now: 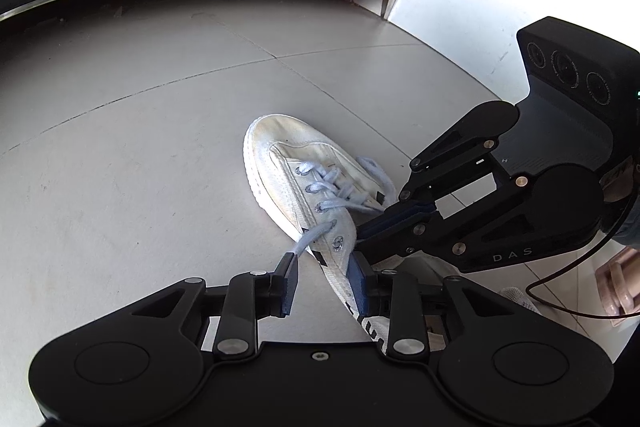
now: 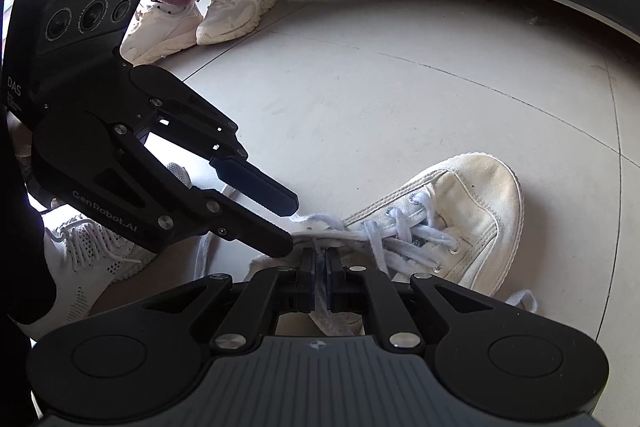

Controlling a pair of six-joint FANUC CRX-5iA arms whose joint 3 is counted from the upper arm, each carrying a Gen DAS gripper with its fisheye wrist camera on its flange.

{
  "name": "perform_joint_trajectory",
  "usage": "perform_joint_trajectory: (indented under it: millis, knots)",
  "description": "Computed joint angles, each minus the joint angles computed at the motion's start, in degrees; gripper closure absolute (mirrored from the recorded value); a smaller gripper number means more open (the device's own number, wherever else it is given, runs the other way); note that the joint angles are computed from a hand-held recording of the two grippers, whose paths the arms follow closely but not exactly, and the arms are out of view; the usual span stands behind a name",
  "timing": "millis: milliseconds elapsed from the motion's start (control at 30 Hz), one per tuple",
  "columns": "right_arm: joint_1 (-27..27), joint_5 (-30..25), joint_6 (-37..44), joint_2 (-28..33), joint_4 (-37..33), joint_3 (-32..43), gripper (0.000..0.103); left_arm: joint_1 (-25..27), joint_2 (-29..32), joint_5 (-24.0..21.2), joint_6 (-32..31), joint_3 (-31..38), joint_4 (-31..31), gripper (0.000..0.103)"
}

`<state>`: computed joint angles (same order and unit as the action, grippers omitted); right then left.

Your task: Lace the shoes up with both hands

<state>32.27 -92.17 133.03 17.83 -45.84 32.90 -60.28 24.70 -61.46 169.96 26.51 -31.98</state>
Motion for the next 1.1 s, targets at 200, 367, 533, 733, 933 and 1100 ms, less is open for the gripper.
perform_joint_trajectory:
  millis: [200, 367, 533, 733, 933, 1100]
  knots:
    - [0.83, 0.66, 1.31, -0.12, 0.57, 0.06, 0.096, -0.52, -3.24, 5.67, 7.86, -4.62, -3.51, 0.084]
    - [1.42, 0.65, 2.40, -0.02, 1.14, 0.44, 0.096, 0.64, -8.36, 15.03, 27.78, -13.39, -6.44, 0.084]
    - [1.85, 0.48, 2.48, 0.11, 1.52, 0.60, 0.095, 0.81, -10.07, 22.75, 45.56, -19.05, -11.76, 0.089]
    - [2.31, 0.35, 2.11, 0.28, 1.99, 0.91, 0.095, 1.12, -10.39, 25.08, 44.76, -19.48, -12.80, 0.096]
    - [2.68, 0.13, 1.96, 0.59, 2.33, 1.27, 0.095, 2.87, -12.25, 30.17, 45.62, -23.00, -11.57, 0.103]
    - [2.66, 0.49, 1.55, 0.60, 2.58, 1.23, 0.091, 2.66, -12.80, 28.20, 43.93, -22.80, -10.86, 0.103]
